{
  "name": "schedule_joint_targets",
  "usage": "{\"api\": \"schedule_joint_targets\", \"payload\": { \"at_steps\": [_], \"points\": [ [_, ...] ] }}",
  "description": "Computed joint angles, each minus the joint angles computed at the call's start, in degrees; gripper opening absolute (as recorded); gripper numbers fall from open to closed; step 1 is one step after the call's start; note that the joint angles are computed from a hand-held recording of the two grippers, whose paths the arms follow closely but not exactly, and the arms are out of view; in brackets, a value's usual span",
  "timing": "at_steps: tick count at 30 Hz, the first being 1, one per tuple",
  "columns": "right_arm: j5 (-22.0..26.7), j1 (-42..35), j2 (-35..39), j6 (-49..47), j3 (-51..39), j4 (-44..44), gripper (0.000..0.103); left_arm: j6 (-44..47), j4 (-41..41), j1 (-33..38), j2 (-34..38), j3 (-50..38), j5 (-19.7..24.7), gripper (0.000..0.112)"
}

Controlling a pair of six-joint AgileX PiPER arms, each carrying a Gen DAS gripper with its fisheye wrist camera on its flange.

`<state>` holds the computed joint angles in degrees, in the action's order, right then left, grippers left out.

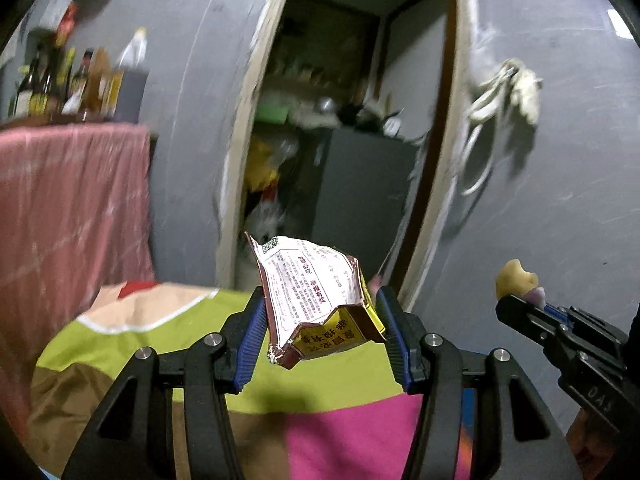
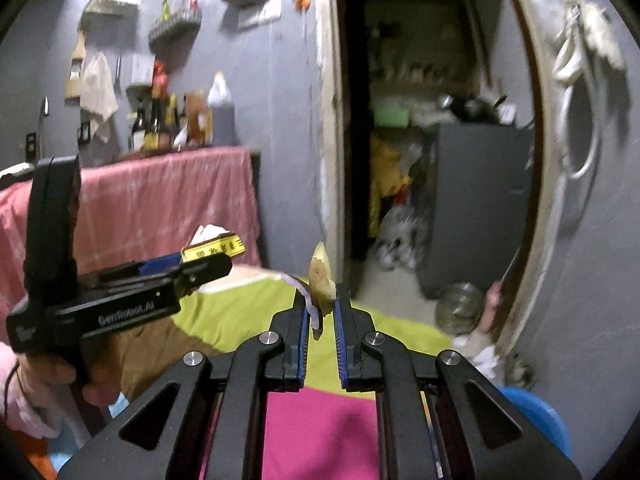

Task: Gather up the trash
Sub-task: 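Lift and carry the yellow box and beige scrap over the blue bucket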

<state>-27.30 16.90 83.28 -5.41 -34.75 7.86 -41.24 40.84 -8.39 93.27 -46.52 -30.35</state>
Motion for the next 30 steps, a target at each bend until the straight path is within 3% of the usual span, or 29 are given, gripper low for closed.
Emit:
{"api": "schedule_joint_targets", "payload": {
  "at_steps": [6,11,15,21,25,27,30],
  "points": [
    [0.34,-1.96,-13.34,-7.03,6.74,6.25,0.009,13.15,-16.62,-8.46,-6.54,5.42,-3.77,0.048],
    [2.99,-6.74,-23.23,-8.38,11.12,6.33,0.009,27.72,-33.3,-19.28,-9.6,9.04,-7.76,0.049],
    [3.73,-11.83,-29.02,-6.05,14.52,2.89,0.009,34.74,-40.61,-25.65,-8.78,9.44,-10.9,0.049],
    [0.7,-25.84,-35.02,11.91,20.24,-18.99,0.009,41.61,-48.42,-33.4,-5.85,8.65,-13.69,0.049],
    [-4.83,-36.01,-34.64,22.55,22.96,-32.73,0.009,44.42,-51.45,-36.54,-3.02,6.37,-13.17,0.05],
    [-8.38,-40.85,-32.98,26.3,23.99,-38.0,0.009,45.07,-52.3,-37.33,-1.35,4.99,-11.92,0.05],
    [-13.5,-46.18,-27.54,29.02,24.85,-42.66,0.009,42.87,-50.55,-37.26,1.35,1.69,-6.43,0.05]
  ]
}}
